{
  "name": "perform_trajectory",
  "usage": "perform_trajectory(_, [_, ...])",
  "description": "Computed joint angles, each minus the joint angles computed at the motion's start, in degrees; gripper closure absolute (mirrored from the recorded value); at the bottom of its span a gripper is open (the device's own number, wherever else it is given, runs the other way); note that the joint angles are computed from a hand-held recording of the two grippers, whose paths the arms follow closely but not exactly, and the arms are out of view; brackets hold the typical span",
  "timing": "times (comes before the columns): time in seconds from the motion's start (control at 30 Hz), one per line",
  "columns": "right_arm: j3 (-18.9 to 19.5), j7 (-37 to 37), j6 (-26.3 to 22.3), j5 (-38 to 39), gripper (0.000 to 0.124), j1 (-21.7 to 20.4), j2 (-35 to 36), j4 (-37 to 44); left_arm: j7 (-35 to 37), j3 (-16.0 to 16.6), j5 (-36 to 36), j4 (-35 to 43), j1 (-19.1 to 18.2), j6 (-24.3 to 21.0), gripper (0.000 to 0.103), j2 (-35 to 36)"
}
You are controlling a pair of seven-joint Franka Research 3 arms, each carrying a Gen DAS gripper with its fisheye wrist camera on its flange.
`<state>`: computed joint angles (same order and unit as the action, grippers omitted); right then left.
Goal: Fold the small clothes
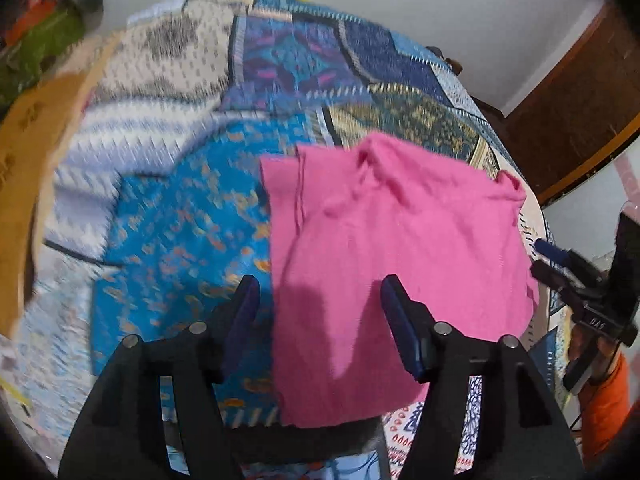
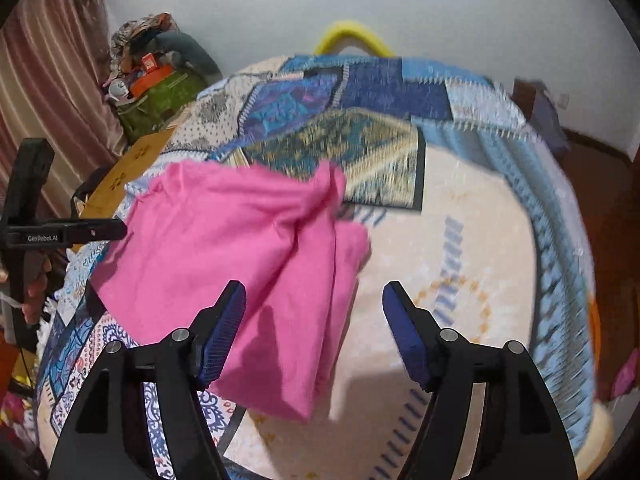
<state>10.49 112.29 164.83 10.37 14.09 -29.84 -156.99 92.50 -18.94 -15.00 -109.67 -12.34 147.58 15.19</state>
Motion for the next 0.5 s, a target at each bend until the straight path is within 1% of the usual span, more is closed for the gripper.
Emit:
perform_trajectory(0.07, [-1.8,-0.7,1.0,2.1,0.057,1.7,1.2,-0.3,0.5,-0.7,-2.0,1.3,0.4,-0.4,0.041,1.8])
perform_trajectory(0.17, [-4.7,-3.3,2.8,5.5,0.057,4.7,4.2,0.4,0.7,-1.4,-2.6,2.5,0.3,1.4,0.041,3.5])
perform_trajectory(0.23, [-4.2,-4.4,4.5,5.8,0.057,4.5,5.6,0.9,2.0,-2.3,-3.4,3.6,0.6,2.1,0.041,4.7])
perform_trajectory(0.27, [-4.1,-5.1,5.2,5.7,0.060,4.3,6.5,1.4,2.2,-2.4,-3.3,4.2,0.6,2.4,0.042,5.2])
perform_trajectory(0.3, [-4.3,-5.8,5.7,6.1,0.067,4.5,7.0,1.7,2.4,-2.5,-3.0,4.4,0.5,3.0,0.046,5.6])
perform_trajectory(0.33, [-5.4,-7.2,6.7,7.3,0.071,5.9,7.4,1.7,2.1,-2.3,-2.0,4.5,0.0,4.0,0.058,5.8])
perform_trajectory(0.37, [-6.8,-8.7,7.4,8.9,0.079,7.4,7.9,1.9,2.0,-2.3,-1.2,4.8,-0.2,4.7,0.064,6.2])
perform_trajectory(0.4, [-8.7,-10.8,8.3,11.2,0.090,9.7,8.3,2.0,2.3,-2.7,-1.2,4.9,0.0,5.3,0.067,6.4])
perform_trajectory(0.43, [-10.3,-12.7,8.9,13.5,0.096,11.7,8.5,2.1,2.6,-3.1,-1.3,4.7,0.1,6.3,0.074,6.5])
perform_trajectory(0.47, [-11.0,-13.9,9.2,15.2,0.105,12.7,8.6,2.2,2.6,-3.4,-1.3,4.5,0.2,7.0,0.078,6.4])
perform_trajectory(0.5, [-10.2,-14.1,9.0,15.7,0.107,12.1,8.6,2.5,2.1,-3.2,-0.6,4.3,-0.1,7.5,0.079,6.1])
